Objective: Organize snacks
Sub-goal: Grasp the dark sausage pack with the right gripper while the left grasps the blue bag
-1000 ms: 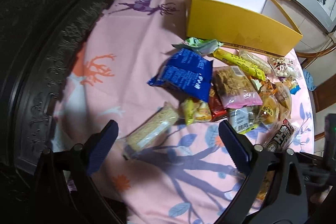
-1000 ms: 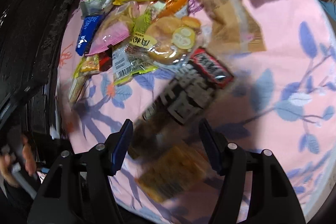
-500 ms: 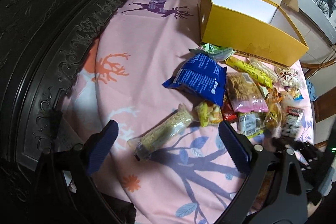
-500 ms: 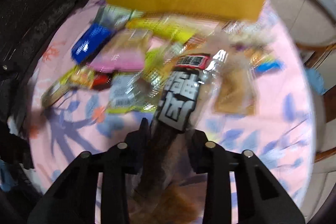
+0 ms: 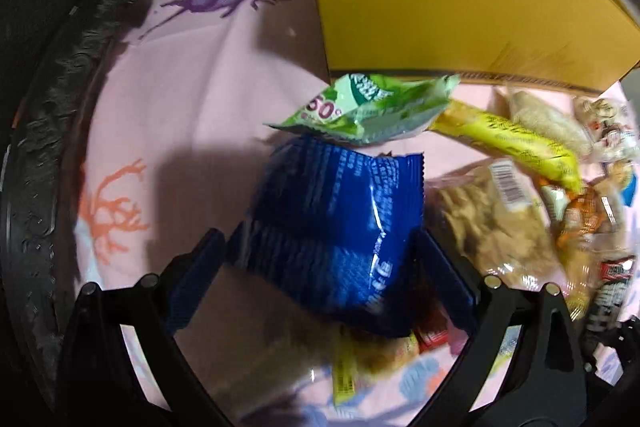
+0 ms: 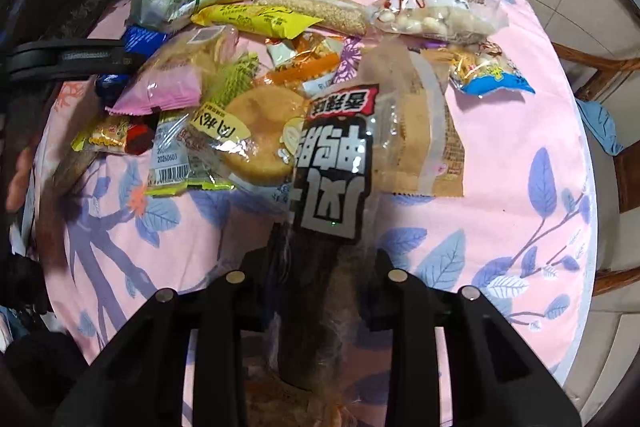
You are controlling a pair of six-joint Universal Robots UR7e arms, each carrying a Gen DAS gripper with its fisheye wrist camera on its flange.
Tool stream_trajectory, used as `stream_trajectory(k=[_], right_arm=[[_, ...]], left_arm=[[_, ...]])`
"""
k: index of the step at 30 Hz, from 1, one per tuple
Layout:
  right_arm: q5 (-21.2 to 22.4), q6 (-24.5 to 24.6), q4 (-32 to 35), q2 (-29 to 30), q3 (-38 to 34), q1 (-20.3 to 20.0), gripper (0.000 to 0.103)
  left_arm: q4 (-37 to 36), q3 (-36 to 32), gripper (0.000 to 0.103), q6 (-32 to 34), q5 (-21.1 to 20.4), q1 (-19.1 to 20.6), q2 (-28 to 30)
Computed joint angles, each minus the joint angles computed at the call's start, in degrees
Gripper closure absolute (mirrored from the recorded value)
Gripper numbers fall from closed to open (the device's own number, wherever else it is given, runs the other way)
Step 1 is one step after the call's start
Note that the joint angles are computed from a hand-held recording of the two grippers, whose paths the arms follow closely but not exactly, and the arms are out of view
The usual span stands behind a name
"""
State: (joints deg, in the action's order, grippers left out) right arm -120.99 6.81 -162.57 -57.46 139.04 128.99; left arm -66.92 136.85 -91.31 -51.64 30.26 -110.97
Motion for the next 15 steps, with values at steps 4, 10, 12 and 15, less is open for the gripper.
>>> stream_trajectory(k=[4,10,12,15], right_arm=[[3.92,-0.41,-0.27,-2.19,0.97,-2.79,0.057],[1.16,-4.34,-2.38,1.21,0.59,-0.45,0.033],[-1.31,-4.54,-2.46,2.45,0.34,1.27,0.037],[-0.93,-5.32,-3.99,1.10,1.59,-0.16,0.067]], left_arm=[[-4.09,1.73,0.007,2.58,1.54,1.17,-3.37],[-4.82,4.19,0.032,1.70,2.41,-3.34,-5.66],[-4.72,4.65,0.042,0.37,2.28,-4.87,-5.61],[-4.36,5.37,0.045,-1.32,1.81,-6.69,-6.20]])
